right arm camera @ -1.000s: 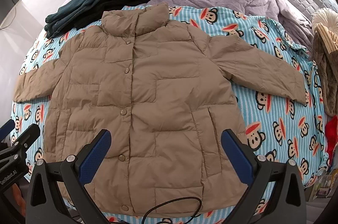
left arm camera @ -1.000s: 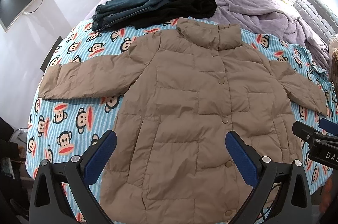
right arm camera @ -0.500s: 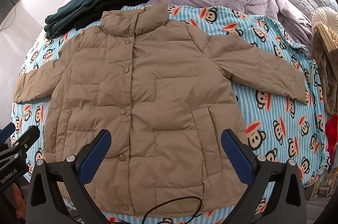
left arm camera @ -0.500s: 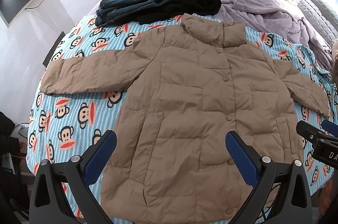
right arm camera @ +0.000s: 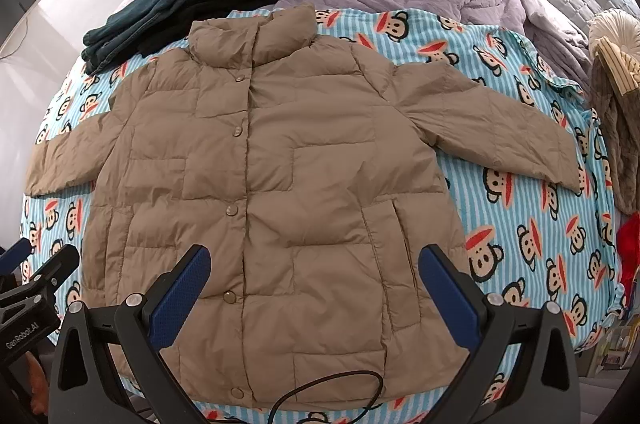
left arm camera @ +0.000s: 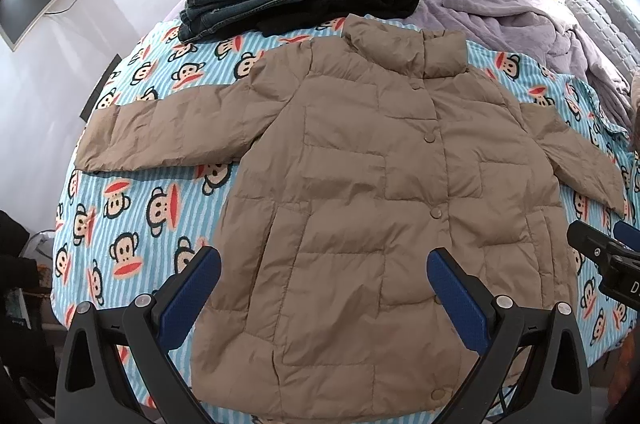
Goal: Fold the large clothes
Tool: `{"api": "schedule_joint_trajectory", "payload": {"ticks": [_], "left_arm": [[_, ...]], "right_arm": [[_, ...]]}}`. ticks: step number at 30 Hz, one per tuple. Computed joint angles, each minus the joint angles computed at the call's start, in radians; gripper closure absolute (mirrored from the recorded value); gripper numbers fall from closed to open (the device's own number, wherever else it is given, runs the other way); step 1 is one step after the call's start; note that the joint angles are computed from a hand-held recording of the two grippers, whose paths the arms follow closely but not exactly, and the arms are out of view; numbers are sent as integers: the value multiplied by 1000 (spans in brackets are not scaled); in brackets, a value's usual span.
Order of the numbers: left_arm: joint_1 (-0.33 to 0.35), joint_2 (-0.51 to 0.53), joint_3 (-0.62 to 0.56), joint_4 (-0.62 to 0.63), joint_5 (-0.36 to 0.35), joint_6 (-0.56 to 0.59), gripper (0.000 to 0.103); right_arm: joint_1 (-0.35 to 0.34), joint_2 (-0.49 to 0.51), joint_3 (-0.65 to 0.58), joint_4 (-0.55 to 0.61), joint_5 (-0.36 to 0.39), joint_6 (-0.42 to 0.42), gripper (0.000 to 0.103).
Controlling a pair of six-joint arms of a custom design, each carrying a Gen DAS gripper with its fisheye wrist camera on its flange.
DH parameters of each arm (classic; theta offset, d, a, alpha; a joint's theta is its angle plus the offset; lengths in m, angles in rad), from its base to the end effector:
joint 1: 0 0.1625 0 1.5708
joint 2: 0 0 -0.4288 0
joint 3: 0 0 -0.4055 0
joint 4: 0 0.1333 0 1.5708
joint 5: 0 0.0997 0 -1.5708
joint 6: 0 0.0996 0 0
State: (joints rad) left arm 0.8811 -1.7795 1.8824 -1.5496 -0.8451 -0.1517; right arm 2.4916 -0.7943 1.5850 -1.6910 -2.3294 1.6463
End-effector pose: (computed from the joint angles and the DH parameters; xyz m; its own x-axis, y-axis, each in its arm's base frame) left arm -0.1034 -0.4387 0.4541 -0.6142 0.4175 -0.6697 0.5449 0.8382 0.0228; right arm 0.5319 -0.3230 0.0616 -0.6145 0.5359 0.5789 0.1457 0.7983 -0.5843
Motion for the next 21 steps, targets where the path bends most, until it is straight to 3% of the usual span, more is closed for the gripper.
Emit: {"api": "schedule_joint_trajectory", "payload": {"ticks": [21], "left_arm": [[6, -3, 2, -17, -22, 37, 0]], "right_arm": [[-1, 2, -1, 0, 0, -1, 0]]}}
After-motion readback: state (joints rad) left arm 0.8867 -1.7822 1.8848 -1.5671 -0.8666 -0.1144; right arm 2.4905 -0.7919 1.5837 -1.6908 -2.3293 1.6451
